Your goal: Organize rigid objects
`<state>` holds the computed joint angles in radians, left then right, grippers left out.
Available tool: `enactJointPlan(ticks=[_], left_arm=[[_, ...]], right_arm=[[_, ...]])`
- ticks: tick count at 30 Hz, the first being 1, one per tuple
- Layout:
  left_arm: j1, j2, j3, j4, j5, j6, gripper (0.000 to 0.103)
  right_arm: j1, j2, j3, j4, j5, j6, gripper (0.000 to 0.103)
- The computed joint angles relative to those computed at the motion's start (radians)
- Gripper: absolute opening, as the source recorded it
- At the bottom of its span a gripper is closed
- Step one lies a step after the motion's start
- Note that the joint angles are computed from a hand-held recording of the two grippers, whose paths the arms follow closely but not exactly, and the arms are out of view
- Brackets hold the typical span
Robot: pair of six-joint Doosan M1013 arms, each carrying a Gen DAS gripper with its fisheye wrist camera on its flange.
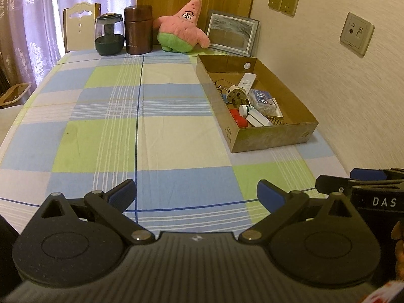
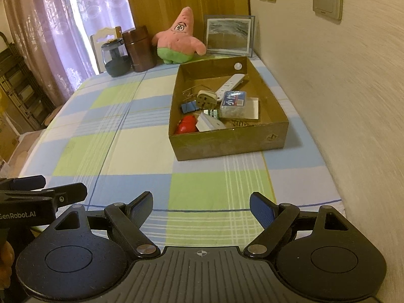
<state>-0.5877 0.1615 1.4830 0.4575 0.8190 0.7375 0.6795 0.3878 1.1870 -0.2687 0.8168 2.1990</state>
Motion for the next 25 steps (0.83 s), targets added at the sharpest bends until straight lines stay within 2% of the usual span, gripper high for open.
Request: enactJointPlan(ticks=[25], left_arm=[[0.002,-0.002,0.003,-0.007,-0.015,-0.022,0.100]], right_arm=[[0.007,0.001,-0.006,-0.011,0.001,0.003,0.081]])
